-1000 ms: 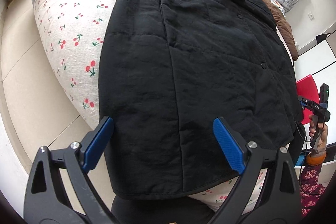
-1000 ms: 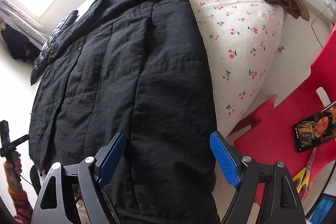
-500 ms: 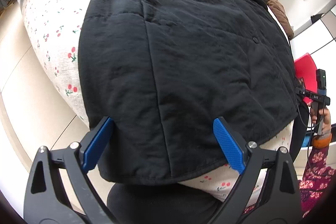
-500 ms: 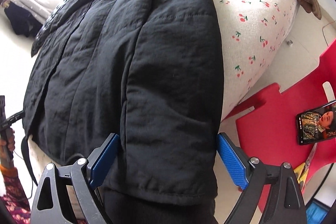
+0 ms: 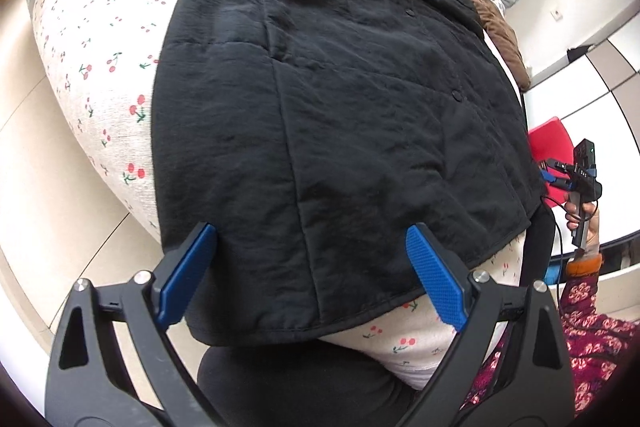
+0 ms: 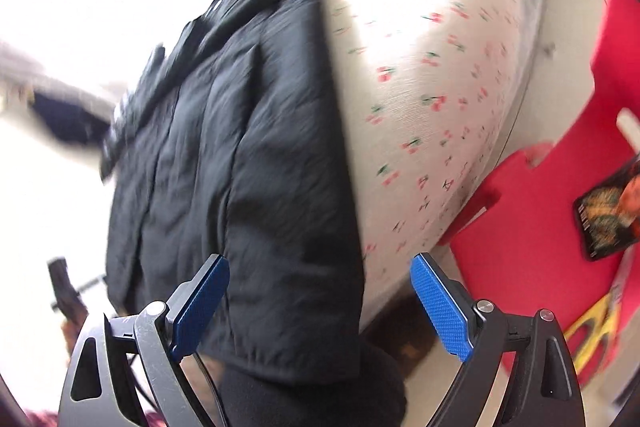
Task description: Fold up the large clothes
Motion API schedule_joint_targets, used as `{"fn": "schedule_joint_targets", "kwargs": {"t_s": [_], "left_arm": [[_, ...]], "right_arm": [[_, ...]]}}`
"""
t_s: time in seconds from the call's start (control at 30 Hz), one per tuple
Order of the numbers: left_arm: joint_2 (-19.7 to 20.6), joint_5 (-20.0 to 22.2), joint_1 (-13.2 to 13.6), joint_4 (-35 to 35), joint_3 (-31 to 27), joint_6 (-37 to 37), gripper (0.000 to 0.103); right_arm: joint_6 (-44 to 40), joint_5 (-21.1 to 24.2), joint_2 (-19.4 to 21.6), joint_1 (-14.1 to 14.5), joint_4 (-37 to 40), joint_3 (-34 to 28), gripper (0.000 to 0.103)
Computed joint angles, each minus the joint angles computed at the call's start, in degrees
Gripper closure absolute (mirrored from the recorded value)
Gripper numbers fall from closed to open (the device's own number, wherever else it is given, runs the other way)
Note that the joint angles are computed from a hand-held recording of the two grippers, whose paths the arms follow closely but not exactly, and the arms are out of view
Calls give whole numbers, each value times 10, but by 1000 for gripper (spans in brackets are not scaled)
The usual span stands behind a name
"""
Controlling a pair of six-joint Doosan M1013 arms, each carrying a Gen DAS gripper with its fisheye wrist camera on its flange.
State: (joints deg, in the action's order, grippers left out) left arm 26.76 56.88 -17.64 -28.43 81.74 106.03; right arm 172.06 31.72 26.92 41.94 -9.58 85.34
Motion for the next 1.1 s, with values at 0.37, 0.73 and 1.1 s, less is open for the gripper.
{"fn": "schedule_joint_targets", "kwargs": {"t_s": [0.37,0.73,1.1], "left_arm": [[7,17,-3,13,5,-9,10],[-5,-11,6,11,11,-29,10],[-12,-59,12,47,30,-29,10]], "right_arm": [[-148,-75,29,-13,181,5,41],[-89,0,19,18,-6,-50,89],[-116,52,28,14,38,-70,80]]}}
